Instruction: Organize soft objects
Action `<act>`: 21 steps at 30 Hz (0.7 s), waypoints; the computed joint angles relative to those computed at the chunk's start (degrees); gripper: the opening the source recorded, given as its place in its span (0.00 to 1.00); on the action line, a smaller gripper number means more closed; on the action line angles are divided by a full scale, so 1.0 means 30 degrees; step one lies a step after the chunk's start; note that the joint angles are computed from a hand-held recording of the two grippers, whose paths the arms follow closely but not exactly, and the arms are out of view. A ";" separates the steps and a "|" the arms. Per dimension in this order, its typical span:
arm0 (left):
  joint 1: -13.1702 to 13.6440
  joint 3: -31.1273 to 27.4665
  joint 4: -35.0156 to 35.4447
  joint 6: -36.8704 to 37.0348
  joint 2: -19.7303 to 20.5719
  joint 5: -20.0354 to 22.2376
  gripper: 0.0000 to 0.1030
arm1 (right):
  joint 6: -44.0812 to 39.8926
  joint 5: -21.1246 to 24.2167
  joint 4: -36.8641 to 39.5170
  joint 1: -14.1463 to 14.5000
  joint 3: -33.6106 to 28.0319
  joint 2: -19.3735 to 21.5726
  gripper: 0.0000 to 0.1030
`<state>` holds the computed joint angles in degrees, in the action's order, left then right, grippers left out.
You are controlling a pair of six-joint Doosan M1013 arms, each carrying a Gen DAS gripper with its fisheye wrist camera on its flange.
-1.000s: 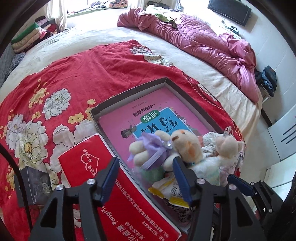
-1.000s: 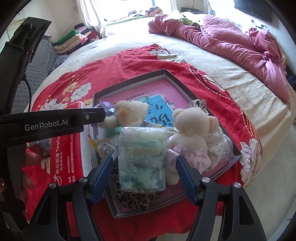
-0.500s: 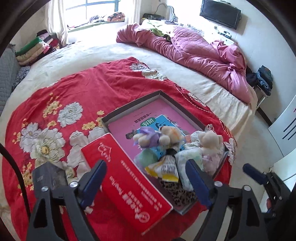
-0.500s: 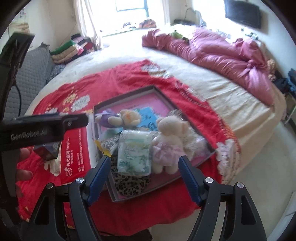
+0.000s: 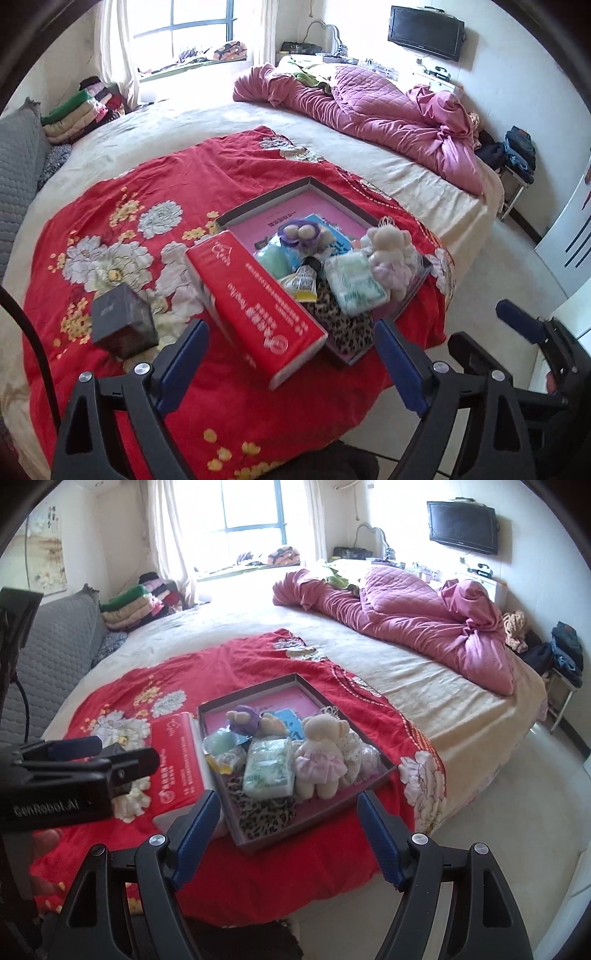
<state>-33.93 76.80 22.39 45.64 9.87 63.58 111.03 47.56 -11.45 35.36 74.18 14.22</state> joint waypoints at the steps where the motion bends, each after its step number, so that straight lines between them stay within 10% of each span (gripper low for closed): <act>1: -0.0163 0.0103 0.0252 -0.0093 -0.0102 0.0154 0.88 | 0.0016 0.0057 -0.0021 0.0041 0.0054 -0.0068 0.76; 21: -0.1493 0.1826 0.1944 -0.1802 -0.1519 0.1093 0.88 | 0.2592 -0.0419 -0.2622 0.1168 0.1603 -0.1514 0.76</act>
